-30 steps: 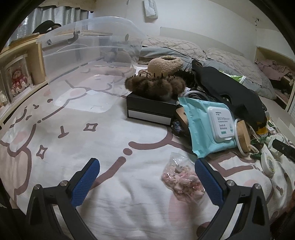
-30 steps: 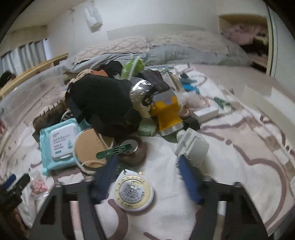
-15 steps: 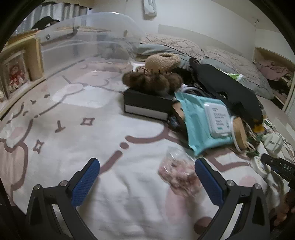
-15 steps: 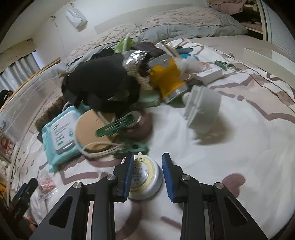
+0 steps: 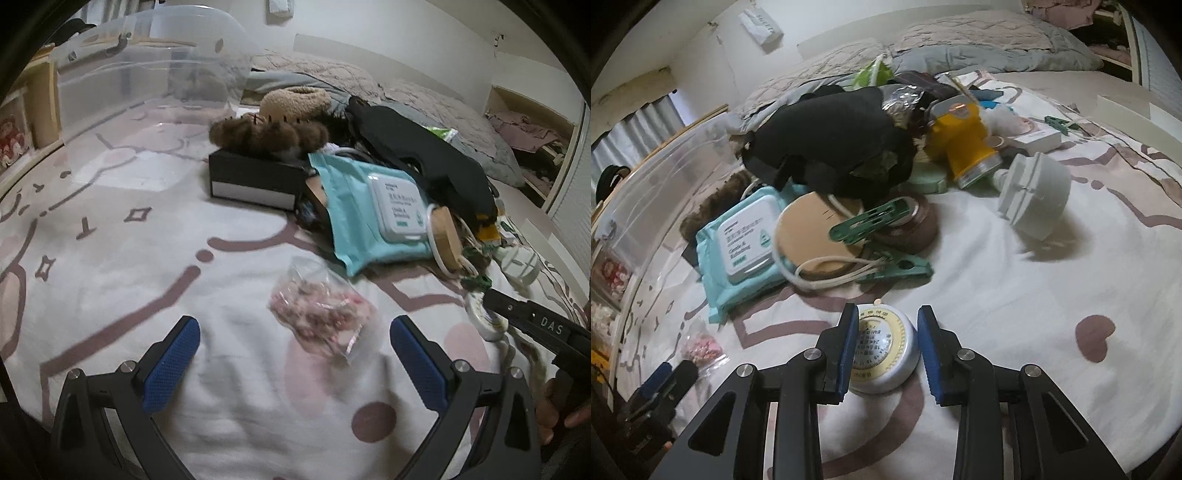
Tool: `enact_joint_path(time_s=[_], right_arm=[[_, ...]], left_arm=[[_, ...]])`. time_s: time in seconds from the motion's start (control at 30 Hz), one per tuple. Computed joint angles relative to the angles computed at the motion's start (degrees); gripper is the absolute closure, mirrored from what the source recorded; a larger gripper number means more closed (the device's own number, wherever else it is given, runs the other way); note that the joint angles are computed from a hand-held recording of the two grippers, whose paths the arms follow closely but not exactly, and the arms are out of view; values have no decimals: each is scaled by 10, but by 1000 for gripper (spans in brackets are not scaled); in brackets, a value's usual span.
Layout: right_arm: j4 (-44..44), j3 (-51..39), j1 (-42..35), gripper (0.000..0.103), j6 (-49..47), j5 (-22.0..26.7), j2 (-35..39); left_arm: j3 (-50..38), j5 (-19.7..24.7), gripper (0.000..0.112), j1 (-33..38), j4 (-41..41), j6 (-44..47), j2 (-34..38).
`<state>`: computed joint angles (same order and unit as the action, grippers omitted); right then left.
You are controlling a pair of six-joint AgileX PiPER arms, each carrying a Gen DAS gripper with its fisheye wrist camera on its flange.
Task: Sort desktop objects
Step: 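Lower the right gripper around the white tape measure and close it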
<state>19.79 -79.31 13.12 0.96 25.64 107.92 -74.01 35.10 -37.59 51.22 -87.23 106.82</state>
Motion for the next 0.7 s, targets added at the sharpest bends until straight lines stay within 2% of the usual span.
enact_joint_path(time_s=[0.13,0.3,0.43,0.53,0.6,0.7], right_arm=[[-19,-12,7,63,3,11,6],[19,-20,-6,62,-33,26,11],[47,-17,-12,62,-63,26,12],[50,-17,-12,62,-62,26,13],[57,-18,-13,62,-66,27,14],[68,-18,-14,62,-72,27,15]], left_arm=[[1,-12,9,-8,-10,8,-6],[8,-75,9,1,-65,47,-19],[11,-138,9,17,-158,134,-28],[13,-175,9,29,-277,240,-33],[10,-190,9,33,-363,321,-31],[-3,-188,9,32,-409,375,-23]])
